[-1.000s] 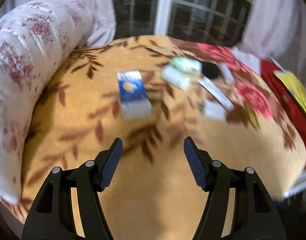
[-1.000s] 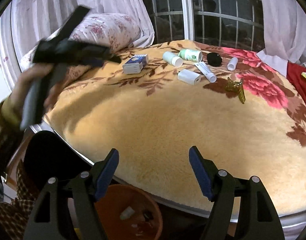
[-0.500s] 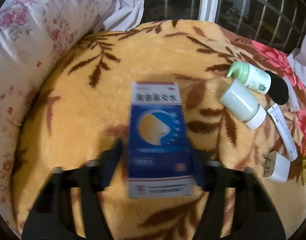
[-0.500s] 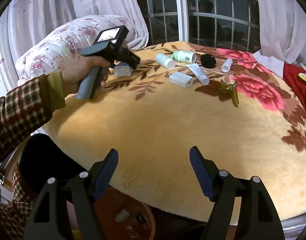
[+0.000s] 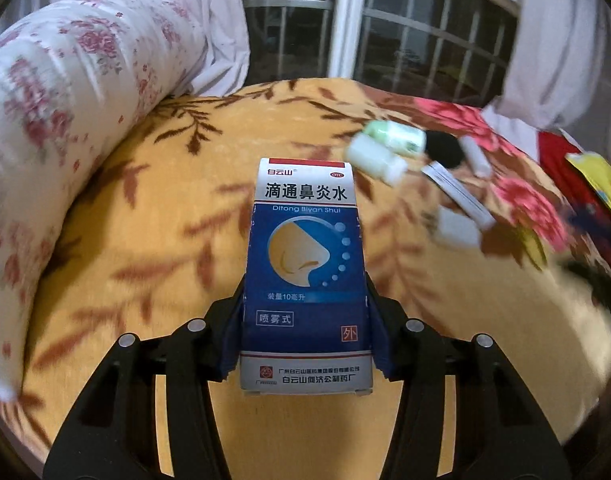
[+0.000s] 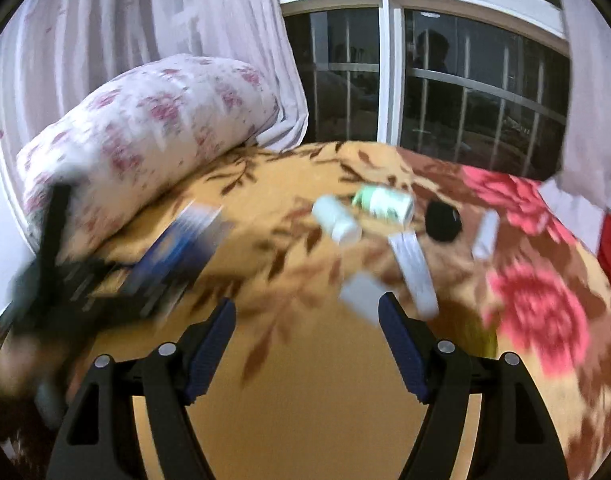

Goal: Collect trash
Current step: 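Grasp the blue-white nasal spray box with the left tool while the right tool grasps the white bottle, then lower both held items into the orange bin and open both tools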

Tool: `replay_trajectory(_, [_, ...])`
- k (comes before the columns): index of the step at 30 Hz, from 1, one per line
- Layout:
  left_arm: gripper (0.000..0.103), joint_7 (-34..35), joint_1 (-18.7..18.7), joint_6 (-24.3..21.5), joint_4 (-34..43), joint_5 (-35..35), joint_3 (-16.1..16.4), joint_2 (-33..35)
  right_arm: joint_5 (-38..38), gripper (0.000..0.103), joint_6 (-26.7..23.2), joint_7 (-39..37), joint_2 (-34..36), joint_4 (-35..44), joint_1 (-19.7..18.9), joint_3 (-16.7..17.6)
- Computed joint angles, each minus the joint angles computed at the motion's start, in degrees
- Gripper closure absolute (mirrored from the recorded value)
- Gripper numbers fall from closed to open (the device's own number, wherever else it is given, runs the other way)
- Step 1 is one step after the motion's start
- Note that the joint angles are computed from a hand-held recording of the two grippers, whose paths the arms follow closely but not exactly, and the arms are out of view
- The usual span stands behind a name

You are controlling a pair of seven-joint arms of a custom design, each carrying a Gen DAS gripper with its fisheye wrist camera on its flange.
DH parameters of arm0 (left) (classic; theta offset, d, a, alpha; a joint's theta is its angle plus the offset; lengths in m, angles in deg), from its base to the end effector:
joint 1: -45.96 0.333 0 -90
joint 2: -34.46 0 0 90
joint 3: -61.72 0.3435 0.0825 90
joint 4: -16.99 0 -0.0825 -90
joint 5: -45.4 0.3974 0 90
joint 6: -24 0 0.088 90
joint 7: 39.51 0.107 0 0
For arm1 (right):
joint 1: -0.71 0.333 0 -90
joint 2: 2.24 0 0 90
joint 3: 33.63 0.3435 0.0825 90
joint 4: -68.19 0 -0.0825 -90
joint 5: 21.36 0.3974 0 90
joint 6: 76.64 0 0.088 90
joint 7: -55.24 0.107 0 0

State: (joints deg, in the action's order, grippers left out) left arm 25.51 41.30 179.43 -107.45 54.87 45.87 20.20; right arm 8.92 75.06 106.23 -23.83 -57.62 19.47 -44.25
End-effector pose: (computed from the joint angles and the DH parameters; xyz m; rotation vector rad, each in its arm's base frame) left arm 0.4962 -0.2070 0.6074 -1.7361 1.8508 -0.8631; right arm 0.4946 0.0417 0.6496 -1.9182 1.2124 -0.5383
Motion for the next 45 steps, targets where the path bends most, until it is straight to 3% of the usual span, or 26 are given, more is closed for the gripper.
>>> replay_trajectory(5, [0.053, 3.8, -2.0, 0.9, -4.9, -3.9, 0.7, -4.1, -4.2, 0.031, 0.2, 2.7, 15.6, 13.9, -2.8, 3.4])
replay_trajectory(7, [0.053, 6.3, -3.3, 0.8, -6.0, -6.9, 1.6, -4.6, -4.8, 0.031, -2.2, 3.4, 20.8, 19.3, -4.1, 4.8])
replay_trajectory(14, [0.053, 10.0, -3.2, 0.8, -6.9, -10.7, 1.8, -4.6, -19.1, 0.036, -11.9, 13.5, 35.9, 36.8, -6.7, 8.6])
replay_trajectory(16, [0.053, 10.6, -3.1, 1.0, -6.9, -11.6, 1.8, -4.5, -22.2, 0.043, -13.6, 15.0, 38.3, 39.8, -7.2, 9.5])
replay_trajectory(17, [0.053, 10.8, -3.1, 1.0, -6.9, -11.9, 1.8, -4.5, -22.6, 0.056, -15.7, 14.8, 39.7, 41.7, -7.8, 10.3])
replay_trajectory(20, [0.053, 10.9, -2.7, 1.1, -7.1, -12.2, 1.5, -4.8, -23.2, 0.057, -17.6, 16.4, 40.4, 43.2, -9.4, 12.3])
replay_trajectory(27, [0.053, 11.4, -3.1, 2.1, -8.3, -13.5, 1.3, -6.4, -18.6, 0.06, -12.1, 14.5, 31.3, 32.4, -12.1, 14.7])
replay_trajectory(35, [0.053, 14.1, -5.0, 0.5, -11.1, -15.6, 1.3, -12.5, -10.0, 0.06, -8.3, 7.0, 14.9, 16.5, -9.9, 11.6])
replay_trajectory(40, [0.053, 17.9, -7.5, -3.4, -14.8, -17.8, 2.1, -19.4, -5.4, 0.06, -9.7, 3.3, 1.3, 4.9, -4.9, 6.4])
replay_trajectory(45, [0.053, 22.5, -10.8, -11.2, -18.4, -20.9, 2.9, -25.8, -7.1, 0.06, -16.0, 4.6, -15.4, -8.5, -2.7, 4.5])
